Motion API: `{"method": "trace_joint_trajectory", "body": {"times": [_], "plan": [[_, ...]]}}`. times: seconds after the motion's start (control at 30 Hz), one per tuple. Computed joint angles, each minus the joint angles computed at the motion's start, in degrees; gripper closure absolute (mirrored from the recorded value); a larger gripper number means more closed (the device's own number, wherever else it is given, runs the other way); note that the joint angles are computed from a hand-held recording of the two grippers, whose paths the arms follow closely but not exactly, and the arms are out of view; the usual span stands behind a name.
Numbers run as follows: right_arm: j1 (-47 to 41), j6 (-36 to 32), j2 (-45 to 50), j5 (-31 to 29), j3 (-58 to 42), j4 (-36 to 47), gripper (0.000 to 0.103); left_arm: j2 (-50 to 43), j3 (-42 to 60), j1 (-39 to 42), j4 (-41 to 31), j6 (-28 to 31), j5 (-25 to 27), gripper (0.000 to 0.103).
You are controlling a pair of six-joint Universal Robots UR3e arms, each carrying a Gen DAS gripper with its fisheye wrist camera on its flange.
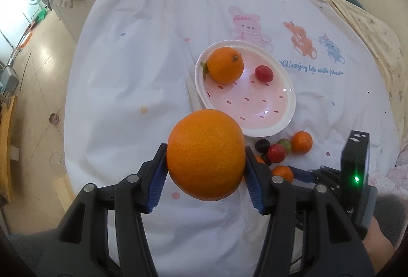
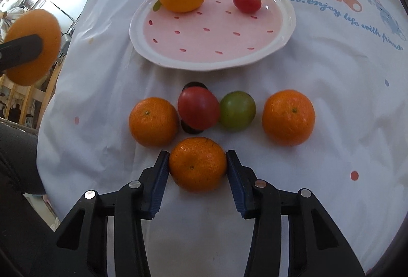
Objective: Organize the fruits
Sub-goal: 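Lower both fruits onto the pink plate and open both tools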
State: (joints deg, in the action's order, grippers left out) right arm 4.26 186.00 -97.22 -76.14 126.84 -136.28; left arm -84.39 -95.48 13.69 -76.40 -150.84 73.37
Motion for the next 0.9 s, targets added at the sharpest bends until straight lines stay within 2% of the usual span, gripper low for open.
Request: {"method": "trace_joint_trajectory", "body": {"times": [0.3,0.5,0.6,0.9], "plan": [[-4.22,-2.79,-12.89,3.06,1.75,11.85,0.057,-0.21,-1.63,-0.65,2.79,-0.60,1.13,0.051],[-14.39,-8.57,-25.56,8.72,0.45,20.94,0.057,-0.44,-1.15,-0.64,2.17,-0.21,0.78,0.051],[-19.25,-11.24,-27.97,11.05,-0.91,22.78,0.057,-2.14,1.02,-1.93,2.57,-0.53,1.07,0.051],[-22.42,-10.81,-17.44,12.57,-4.68,11.67,0.057,-9.32,6.87,-6.78,4.50,-2.63,2.25,0.051]]}}
